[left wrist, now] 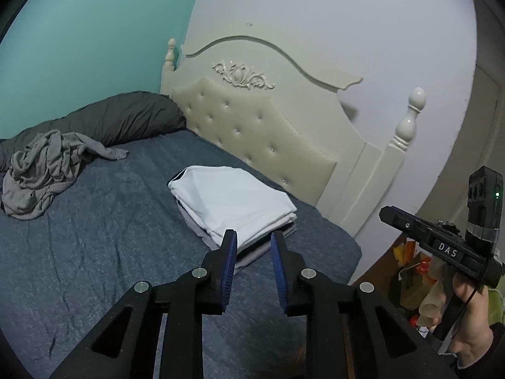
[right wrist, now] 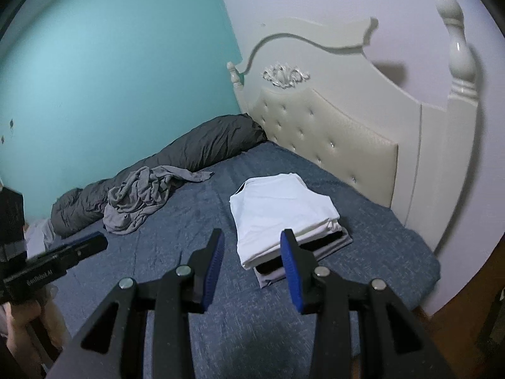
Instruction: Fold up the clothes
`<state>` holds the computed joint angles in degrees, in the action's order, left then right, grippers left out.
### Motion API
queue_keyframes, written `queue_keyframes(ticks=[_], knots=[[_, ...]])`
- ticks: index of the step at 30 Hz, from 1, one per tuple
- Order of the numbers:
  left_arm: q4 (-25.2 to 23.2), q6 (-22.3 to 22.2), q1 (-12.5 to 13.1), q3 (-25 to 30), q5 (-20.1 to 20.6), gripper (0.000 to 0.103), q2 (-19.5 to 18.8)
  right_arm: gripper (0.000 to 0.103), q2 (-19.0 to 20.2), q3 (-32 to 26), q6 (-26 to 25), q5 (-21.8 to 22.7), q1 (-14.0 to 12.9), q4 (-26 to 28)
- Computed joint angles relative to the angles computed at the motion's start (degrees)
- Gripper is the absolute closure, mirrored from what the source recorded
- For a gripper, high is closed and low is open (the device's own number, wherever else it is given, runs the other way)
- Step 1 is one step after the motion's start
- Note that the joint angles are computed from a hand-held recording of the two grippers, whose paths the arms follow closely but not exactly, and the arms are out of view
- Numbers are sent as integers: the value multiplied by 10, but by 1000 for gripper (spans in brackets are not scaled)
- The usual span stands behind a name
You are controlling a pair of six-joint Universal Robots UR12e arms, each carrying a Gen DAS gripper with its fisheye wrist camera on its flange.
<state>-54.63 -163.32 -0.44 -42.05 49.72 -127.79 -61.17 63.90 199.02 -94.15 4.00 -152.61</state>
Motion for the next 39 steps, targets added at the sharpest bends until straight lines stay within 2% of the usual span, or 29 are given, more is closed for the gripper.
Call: queue_keyframes(ticks=[5, 7, 11, 18, 20, 22, 24, 26, 28, 30, 33, 35, 39], knots=[[19, 9, 5, -32, -7, 75, 22, 56, -13, 10, -10, -30, 15, 1], [25, 13, 8, -44, -12, 67, 30, 55, -16, 12, -13, -42, 21, 3], [36, 19, 12, -63, -21, 65, 43, 50, -21, 15, -17, -60, 30, 6], [53, 35, 20, -95, -23, 56, 61, 41, -31, 32, 3, -96, 46, 1], [52, 39, 23, -100, -28, 51, 64, 40, -33, 36, 5, -104, 51, 2], [52, 40, 25, -105, -33, 40, 66, 38, -35, 39, 7, -111, 53, 2], [53, 41, 28, -111, -38, 37, 69, 33, -38, 44, 14, -116, 56, 2], [58, 40, 29, -117, -40, 31, 72, 32, -39, 46, 14, -119, 59, 0], [63, 39, 32, -125, -45, 19, 75, 31, -39, 48, 12, -125, 63, 0], [59, 43, 33, -129, -48, 15, 78, 28, -41, 52, 15, -125, 65, -1], [61, 48, 35, -138, -46, 2, 82, 23, -43, 58, 18, -122, 66, -7], [63, 51, 36, -144, -43, 0, 86, 18, -45, 64, 22, -126, 67, -10], [75, 53, 38, -159, -34, 0, 92, 16, -48, 74, 28, -135, 70, -11]])
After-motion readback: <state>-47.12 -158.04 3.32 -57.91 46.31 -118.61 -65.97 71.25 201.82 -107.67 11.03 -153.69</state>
